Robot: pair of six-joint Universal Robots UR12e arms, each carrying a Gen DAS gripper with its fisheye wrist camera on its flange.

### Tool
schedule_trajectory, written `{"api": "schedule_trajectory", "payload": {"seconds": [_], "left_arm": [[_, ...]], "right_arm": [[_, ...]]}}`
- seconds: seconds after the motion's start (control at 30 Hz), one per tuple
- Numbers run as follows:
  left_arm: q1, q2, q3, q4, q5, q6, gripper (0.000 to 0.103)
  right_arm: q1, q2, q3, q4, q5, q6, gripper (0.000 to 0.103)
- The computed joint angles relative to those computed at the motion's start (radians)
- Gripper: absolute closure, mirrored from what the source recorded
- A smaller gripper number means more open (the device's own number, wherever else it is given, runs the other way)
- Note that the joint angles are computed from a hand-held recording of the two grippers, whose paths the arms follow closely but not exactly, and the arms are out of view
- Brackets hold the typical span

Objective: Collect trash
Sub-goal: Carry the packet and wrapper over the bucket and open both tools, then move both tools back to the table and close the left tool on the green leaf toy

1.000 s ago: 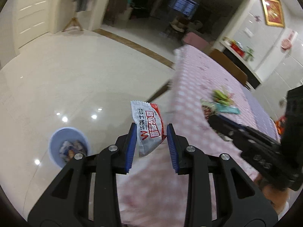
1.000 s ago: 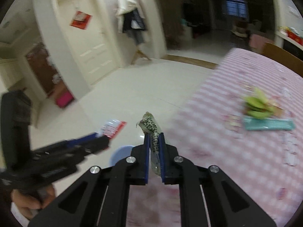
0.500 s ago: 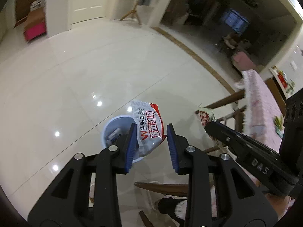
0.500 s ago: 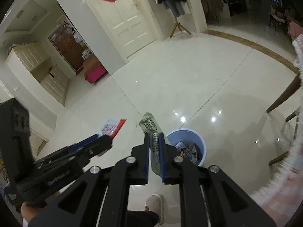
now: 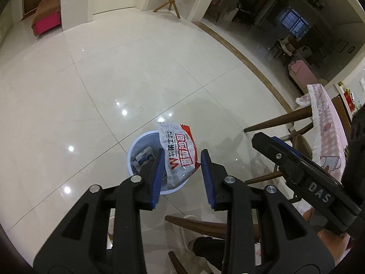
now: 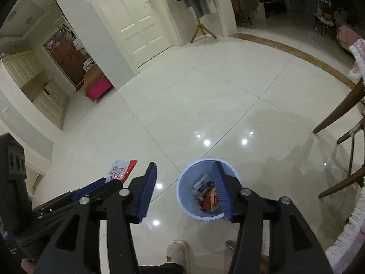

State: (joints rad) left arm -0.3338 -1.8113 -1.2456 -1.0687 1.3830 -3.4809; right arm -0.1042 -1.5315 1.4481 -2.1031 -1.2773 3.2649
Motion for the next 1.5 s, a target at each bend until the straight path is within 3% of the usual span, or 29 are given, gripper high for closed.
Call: {"api": "schedule_trajectory", "payload": {"seconds": [0.4, 0.53, 0.57, 0.67, 1.1, 1.33, 1.5], "left_arm": [[-0.023, -0.032, 0.058, -0.023, 0.030, 0.024, 0.071], [-0.022, -0.037, 0.076, -0.011, 0.038, 0.038, 0.070], [-0.023, -0.042, 0.087, -0.015, 0.046, 0.031, 0.068], [-0.022, -0.046, 0.096, 0.006, 0.066, -0.004, 0.039], [-0.047, -0.025, 0.117, 0.015, 0.067, 0.010, 0.039], [-0.098, -0.029, 0.171, 0.019, 0.050, 0.066, 0.039], [-0.159, -0.061, 0.234, 0.003, 0.021, 0.126, 0.038]], "right_arm": [[-0.022, -0.070, 0.059, -0.132, -0.078, 0.048, 0.042], [-0.041, -0.083, 0.070, -0.142, -0.066, 0.064, 0.040], [-0.046, -0.086, 0.073, -0.148, -0.057, 0.070, 0.040], [-0.053, -0.099, 0.084, -0.164, -0.054, 0.078, 0.040], [-0.105, -0.158, 0.095, -0.172, -0.023, 0.119, 0.040], [-0.187, -0.223, 0.120, -0.179, -0.013, 0.130, 0.039], [-0.294, -0.292, 0.153, -0.178, -0.021, 0.140, 0.039]]}}
